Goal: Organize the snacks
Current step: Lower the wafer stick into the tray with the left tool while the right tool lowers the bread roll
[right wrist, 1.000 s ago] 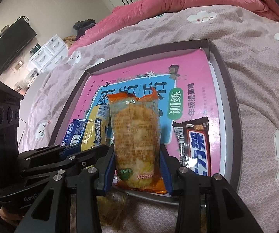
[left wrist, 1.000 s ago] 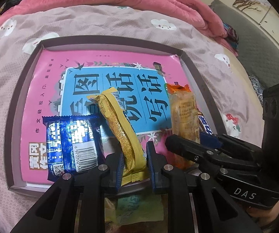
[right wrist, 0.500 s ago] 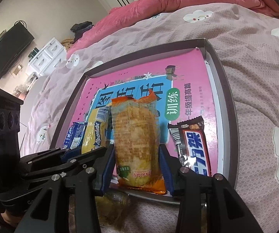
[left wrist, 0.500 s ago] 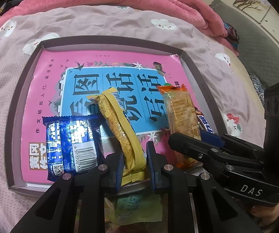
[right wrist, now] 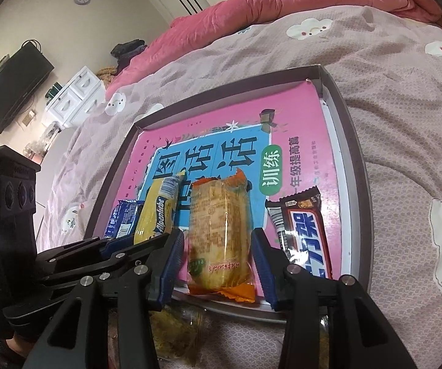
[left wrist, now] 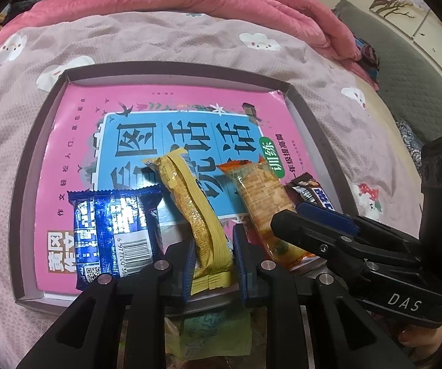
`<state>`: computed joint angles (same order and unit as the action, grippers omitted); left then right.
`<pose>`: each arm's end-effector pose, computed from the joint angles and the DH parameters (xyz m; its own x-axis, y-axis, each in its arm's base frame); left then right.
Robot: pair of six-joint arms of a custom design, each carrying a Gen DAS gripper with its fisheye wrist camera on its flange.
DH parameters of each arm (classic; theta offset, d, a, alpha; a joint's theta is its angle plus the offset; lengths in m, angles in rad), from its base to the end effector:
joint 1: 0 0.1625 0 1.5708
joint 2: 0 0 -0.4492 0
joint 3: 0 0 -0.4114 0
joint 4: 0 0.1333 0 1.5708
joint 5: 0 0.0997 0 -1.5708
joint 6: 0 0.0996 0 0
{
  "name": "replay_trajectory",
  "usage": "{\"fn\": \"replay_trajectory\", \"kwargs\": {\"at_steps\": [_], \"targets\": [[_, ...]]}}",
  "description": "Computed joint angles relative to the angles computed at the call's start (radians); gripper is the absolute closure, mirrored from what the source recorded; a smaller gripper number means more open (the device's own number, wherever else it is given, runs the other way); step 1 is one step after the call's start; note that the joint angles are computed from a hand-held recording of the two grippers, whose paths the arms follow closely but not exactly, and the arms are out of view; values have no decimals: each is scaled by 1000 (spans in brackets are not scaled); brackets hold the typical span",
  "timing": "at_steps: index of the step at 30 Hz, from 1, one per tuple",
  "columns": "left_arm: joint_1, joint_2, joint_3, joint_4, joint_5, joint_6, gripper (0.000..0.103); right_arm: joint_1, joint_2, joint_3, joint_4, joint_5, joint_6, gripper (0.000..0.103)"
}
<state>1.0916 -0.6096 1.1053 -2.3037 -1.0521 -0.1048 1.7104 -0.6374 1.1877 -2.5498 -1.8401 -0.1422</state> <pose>-0.2286 -0.8362 0.1634 -0.8667 0.2052 -0.4546 0.3595 0.8889 -0.2841 0.2230 -0.8192 0.1688 -0.9422 -0.1520 0.2985 -0.2627 0.8881 -0.3772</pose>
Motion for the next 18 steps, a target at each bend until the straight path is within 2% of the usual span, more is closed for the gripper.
{"fn": "replay_trajectory", "kwargs": {"at_steps": [13,15,18], "targets": [[-8,-13,13,-11,7,3,68,1,-11,10,-28,-1,2,53],[-10,-15,16,-15,11,5,62,2,-14,14,-37,-1,-2,53],[-12,-20,20,-23,12,8,62,5,-17,21,-58,-11,-15,53]]}}
